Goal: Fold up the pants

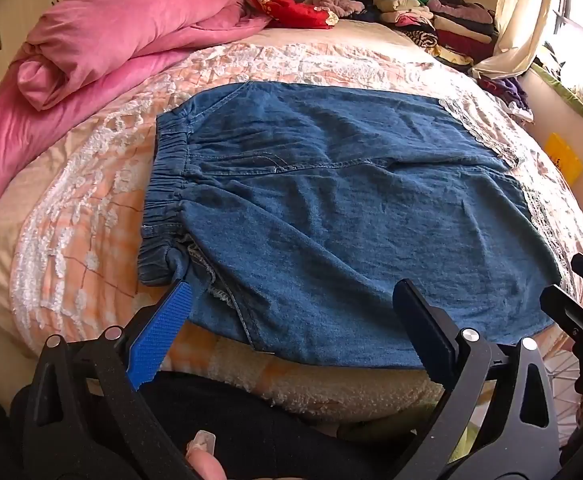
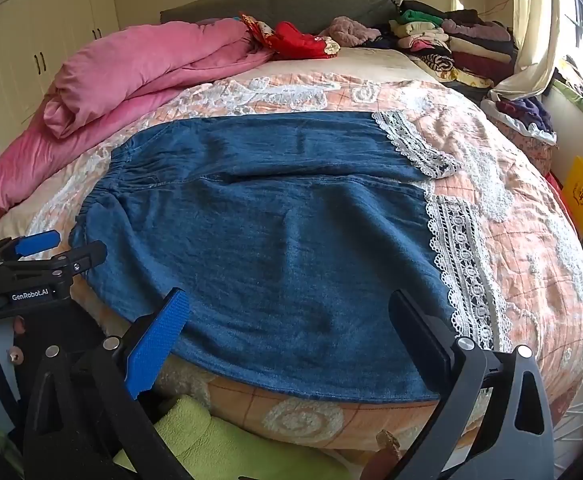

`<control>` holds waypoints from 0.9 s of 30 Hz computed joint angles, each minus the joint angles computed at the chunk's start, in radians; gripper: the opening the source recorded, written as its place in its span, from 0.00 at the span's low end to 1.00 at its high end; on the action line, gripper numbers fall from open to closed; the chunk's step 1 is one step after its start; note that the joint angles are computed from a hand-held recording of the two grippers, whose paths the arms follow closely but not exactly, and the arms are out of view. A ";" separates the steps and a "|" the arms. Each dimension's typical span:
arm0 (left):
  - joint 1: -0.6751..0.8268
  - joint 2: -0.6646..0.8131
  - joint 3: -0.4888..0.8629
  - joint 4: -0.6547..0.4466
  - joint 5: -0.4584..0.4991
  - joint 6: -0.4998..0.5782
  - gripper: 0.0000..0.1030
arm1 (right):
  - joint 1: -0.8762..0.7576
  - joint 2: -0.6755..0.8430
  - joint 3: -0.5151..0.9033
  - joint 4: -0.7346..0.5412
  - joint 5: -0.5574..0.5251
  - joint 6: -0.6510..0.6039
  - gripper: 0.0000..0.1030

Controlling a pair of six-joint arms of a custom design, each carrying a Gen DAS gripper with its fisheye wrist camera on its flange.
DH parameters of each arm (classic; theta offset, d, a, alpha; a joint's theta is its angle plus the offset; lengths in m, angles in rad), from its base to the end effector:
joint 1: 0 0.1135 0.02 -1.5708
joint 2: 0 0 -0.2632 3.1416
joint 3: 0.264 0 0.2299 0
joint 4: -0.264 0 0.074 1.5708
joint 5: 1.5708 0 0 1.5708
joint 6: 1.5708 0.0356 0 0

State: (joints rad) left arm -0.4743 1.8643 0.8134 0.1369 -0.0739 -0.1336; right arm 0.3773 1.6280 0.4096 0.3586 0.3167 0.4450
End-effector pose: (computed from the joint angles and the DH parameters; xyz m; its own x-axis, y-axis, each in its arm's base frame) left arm 0.2906 -0.1462 0.1159 -0.7536 0.2376 -0.6129 0.3178 0.9479 -0.0234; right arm 0.2256 0.0775 0.1070 -0.7052 0.1606 -0.6906 0.1578 0.9851 0.0679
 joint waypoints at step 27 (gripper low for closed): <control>-0.001 0.000 -0.004 0.011 -0.004 0.001 0.91 | 0.010 0.015 0.017 -0.007 0.002 0.001 0.96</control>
